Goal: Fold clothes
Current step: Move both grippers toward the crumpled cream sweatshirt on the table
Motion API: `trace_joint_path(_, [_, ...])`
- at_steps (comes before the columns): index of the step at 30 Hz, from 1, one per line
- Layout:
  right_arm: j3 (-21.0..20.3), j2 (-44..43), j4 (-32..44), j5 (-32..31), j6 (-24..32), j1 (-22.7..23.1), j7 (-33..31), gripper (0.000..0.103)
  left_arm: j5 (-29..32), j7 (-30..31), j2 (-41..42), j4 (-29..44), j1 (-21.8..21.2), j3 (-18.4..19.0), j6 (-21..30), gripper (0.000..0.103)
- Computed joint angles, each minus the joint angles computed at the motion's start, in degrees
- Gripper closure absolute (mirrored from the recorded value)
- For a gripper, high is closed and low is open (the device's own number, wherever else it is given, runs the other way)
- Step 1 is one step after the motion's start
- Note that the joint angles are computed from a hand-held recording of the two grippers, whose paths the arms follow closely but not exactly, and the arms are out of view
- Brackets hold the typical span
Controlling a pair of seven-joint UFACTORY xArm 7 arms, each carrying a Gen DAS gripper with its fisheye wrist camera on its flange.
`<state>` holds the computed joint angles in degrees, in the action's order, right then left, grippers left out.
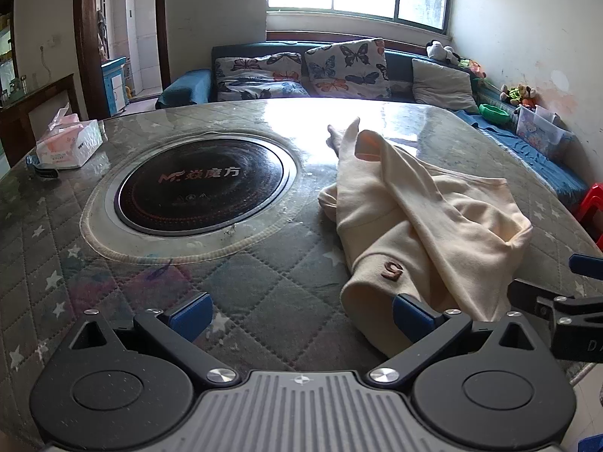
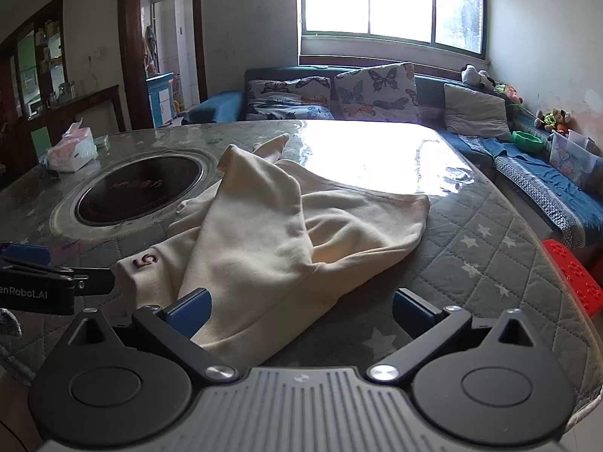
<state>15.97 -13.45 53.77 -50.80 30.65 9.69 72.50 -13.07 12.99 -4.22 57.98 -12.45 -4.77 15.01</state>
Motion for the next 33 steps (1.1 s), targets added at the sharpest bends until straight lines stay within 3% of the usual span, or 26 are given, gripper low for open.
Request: trace_joint_path(33, [-0.6,1.77,1.38,2.89,-1.76,1.19,-3.35,0.0,2.55,-2.16,1.09,1.29,-0.23,-0.65,1.58,0.0])
